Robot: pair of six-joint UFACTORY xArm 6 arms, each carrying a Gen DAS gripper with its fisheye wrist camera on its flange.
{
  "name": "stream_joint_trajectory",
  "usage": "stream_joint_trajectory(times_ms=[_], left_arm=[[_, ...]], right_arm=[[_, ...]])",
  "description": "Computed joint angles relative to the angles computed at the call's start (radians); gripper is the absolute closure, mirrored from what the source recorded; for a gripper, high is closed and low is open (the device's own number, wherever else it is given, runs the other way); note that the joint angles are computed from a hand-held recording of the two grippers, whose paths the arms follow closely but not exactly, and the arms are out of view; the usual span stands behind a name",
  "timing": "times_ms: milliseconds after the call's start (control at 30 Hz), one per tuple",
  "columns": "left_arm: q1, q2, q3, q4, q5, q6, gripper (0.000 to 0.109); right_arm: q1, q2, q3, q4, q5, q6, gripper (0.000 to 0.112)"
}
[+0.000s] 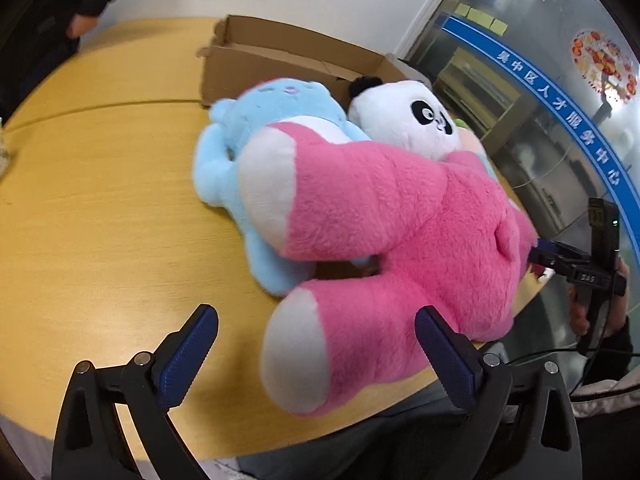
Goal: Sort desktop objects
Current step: 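Close both grippers on the pink plush bear's body and leg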
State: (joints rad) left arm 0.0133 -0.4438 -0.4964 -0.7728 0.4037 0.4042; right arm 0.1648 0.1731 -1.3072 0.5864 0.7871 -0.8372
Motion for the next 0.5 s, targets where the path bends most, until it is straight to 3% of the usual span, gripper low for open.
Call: stream_joint_trajectory(times_ms=[33,100,233,300,367,400,500], left_arm=[[-0.001,0.030,-0.017,-0.020,0.018,0.013,0.011],[-0.005,0.076,-0.048,-0.043,0.059,0.037,0.032],[-0.003,0.108,-0.065,-0.042,0.094,0.011,0.045],[0.003,0.089,-0.061,-0.017,0.102,-0.013,0.059],[0.003,0.070,-0.057,0.015,0.107,-0.043,0.064],[0.002,0.061,-0.055,0.032,0.109,-0.060,0.066],[-0.005,0.041,-0.052,0.075,0.114,-0.100,0.070]], right_arm=[[-0.003,0.011,-0.016,0.002,0.010,-0.006,0.033],[-0.015,0.053,-0.076,0.030,0.078,-0.011,0.032],[-0.041,0.182,-0.210,0.066,0.233,0.045,0.022],[-0.045,0.205,-0.231,0.093,0.255,0.034,0.022],[-0.049,0.221,-0.247,0.121,0.270,0.018,0.030],[-0.050,0.222,-0.246,0.134,0.272,0.011,0.040],[-0.038,0.168,-0.186,0.132,0.226,-0.014,0.056]])
